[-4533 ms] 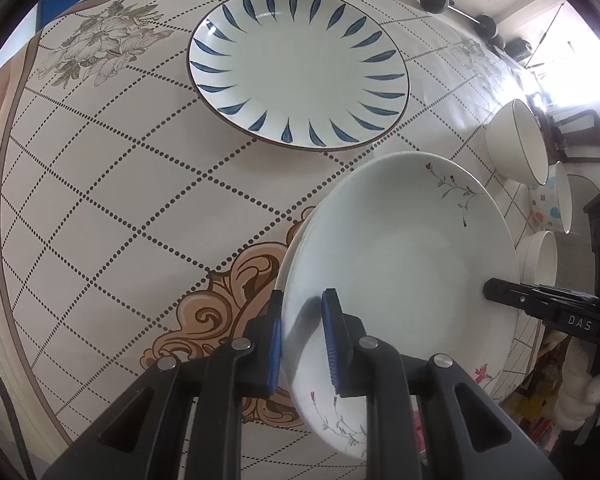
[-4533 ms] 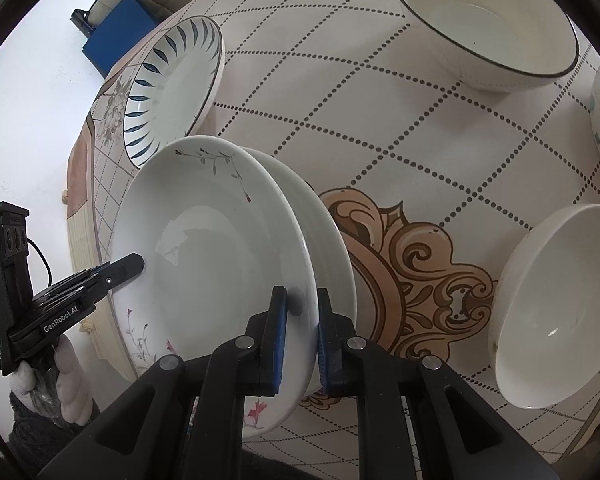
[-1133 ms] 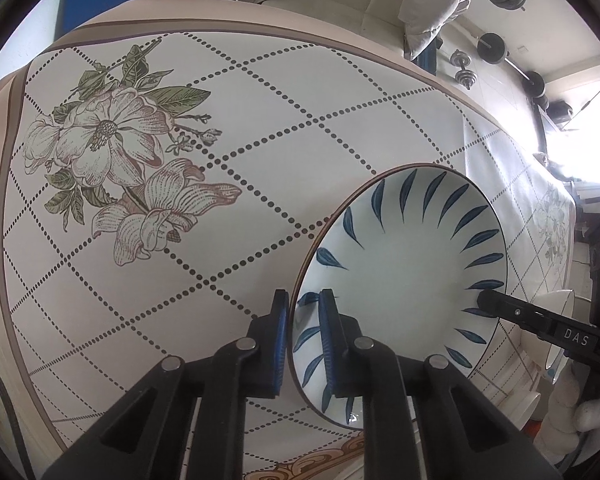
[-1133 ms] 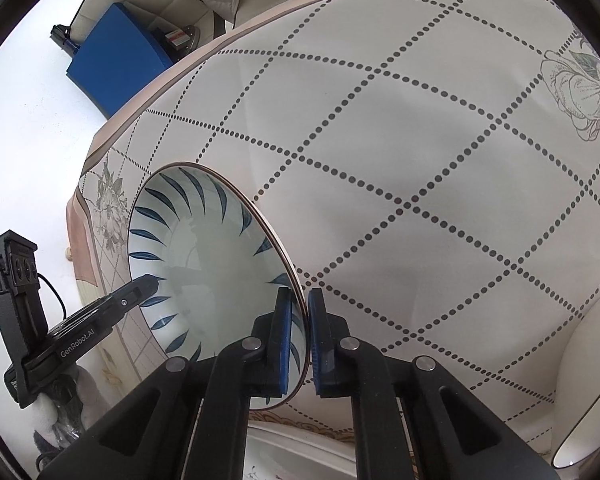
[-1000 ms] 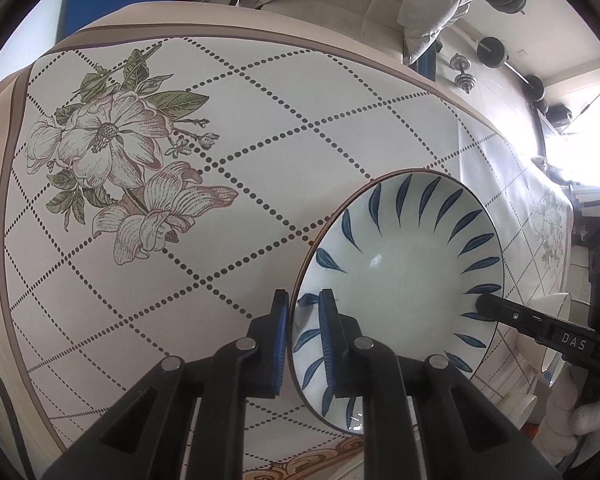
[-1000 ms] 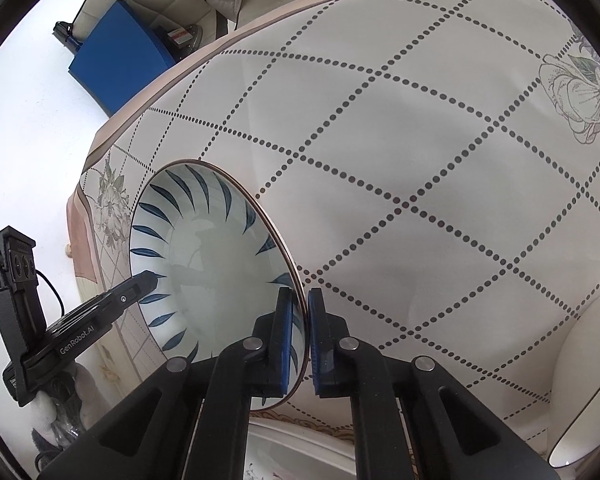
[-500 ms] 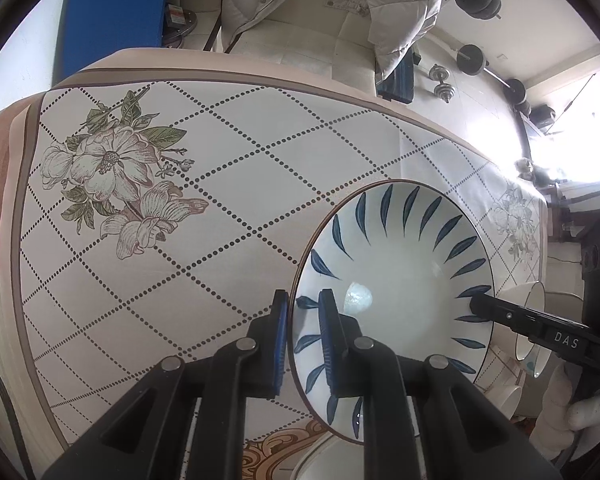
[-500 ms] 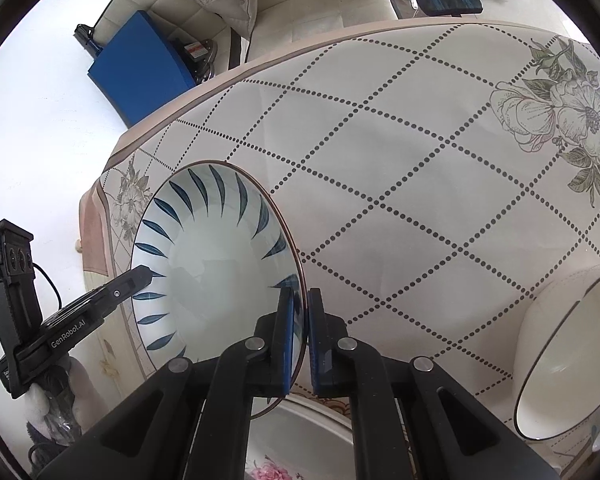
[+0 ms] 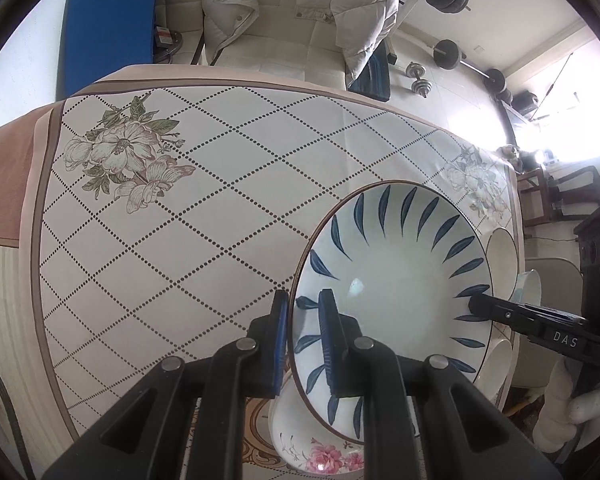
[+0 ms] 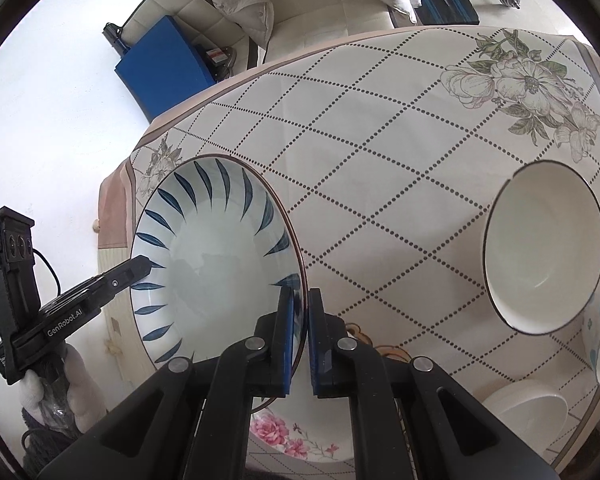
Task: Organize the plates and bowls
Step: 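Carry the blue-striped plate with both grippers and lower it onto the plate stack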
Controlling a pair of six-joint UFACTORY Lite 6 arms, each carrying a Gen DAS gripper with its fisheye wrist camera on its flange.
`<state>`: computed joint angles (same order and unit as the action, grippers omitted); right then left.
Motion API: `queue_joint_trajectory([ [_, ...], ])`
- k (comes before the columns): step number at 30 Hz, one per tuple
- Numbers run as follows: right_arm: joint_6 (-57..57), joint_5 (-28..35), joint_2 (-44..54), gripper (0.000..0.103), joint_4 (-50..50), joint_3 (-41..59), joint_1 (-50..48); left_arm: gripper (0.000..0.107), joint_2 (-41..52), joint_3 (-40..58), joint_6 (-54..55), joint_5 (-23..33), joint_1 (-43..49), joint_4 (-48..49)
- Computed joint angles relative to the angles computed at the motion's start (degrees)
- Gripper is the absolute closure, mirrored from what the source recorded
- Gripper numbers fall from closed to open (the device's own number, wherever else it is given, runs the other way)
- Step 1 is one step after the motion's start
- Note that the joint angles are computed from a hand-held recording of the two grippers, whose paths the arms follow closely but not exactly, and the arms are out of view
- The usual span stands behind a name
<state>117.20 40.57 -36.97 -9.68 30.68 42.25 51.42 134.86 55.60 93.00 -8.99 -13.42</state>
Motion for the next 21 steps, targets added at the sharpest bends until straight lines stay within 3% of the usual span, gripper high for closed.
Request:
queue_joint_trajectory([
  [7, 30.3, 7.8, 5.2, 0.095, -13.6, 6.0, 23.1, 0.094, -13.9, -20.8, 6.5, -4.7, 4.8, 1.0],
  [10, 39.9, 8.1, 9.1, 0.095, -17.2, 7.8, 30.3, 0.094, -17.5, -26.9, 9.2, -6.5, 7.0, 2.1],
  [21, 57.2, -1.0, 22.5, 0.095, -23.0, 8.8, 39.9, 0.094, -26.9, -49.3, 16.4, -19.7, 10.9, 8.5],
])
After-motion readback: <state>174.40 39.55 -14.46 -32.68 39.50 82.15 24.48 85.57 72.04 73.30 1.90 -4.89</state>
